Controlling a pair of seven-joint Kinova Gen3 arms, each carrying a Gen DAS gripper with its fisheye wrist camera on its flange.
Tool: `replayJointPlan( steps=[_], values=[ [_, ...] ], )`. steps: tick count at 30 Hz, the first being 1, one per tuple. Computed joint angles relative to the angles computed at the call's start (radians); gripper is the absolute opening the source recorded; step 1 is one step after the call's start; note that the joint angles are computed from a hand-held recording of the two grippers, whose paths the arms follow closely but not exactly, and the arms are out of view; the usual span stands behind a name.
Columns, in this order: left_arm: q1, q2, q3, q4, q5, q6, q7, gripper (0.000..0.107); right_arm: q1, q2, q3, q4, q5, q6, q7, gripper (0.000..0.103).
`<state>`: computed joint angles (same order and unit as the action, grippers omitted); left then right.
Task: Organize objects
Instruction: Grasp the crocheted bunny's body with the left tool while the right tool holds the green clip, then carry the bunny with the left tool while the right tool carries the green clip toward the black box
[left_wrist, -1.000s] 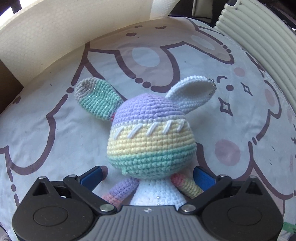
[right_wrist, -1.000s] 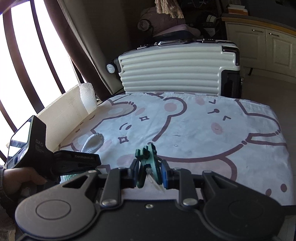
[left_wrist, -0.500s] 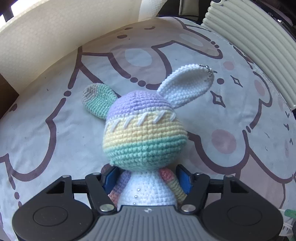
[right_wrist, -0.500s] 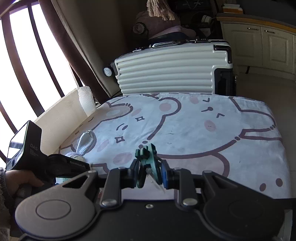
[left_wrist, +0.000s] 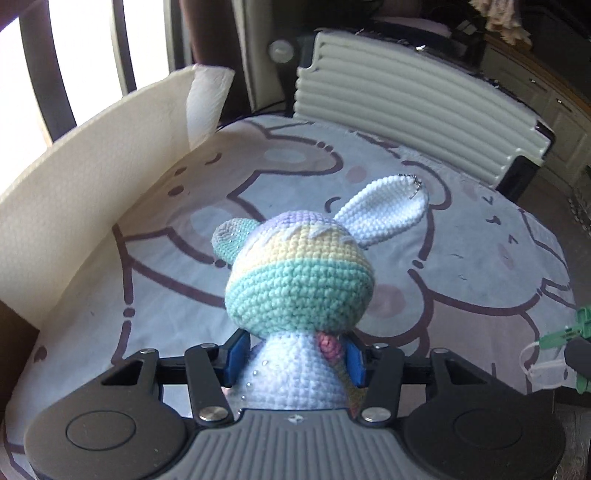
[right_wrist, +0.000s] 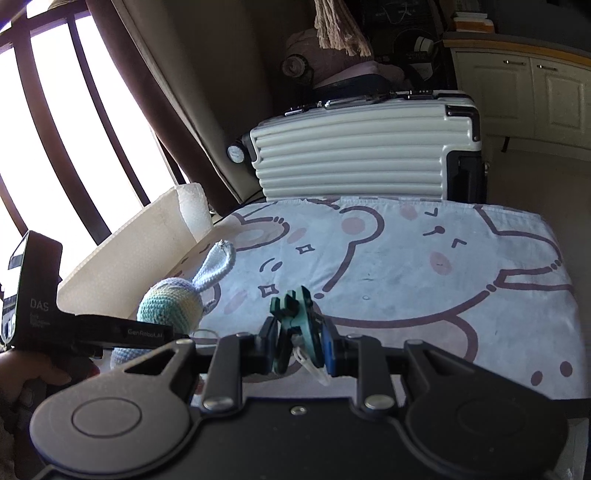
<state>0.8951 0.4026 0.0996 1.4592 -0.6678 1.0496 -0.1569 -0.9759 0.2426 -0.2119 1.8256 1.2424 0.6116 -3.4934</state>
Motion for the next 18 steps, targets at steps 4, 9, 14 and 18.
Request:
replayJointPlan(
  steps=[4, 9, 14, 18],
  values=[
    [0.027, -0.034, 0.013, 0.008, -0.06, -0.01, -0.044, 0.053, -0.017, -0.021, -0.017, -0.035, -0.047, 0.062, 0.057, 0.026],
    [0.038, -0.08, 0.044, 0.005, -0.084, -0.014, -0.097, 0.053, -0.043, -0.046, -0.042, -0.081, -0.11, 0.161, 0.121, 0.026],
    [0.044, -0.12, 0.073, 0.005, -0.094, -0.011, -0.134, 0.053, -0.074, -0.068, -0.07, -0.126, -0.161, 0.286, 0.161, 0.026],
    [0.06, -0.152, 0.092, 0.014, -0.125, -0.01, -0.115, 0.053, -0.1, -0.077, -0.093, -0.161, -0.192, 0.386, 0.172, 0.026]
  ],
)
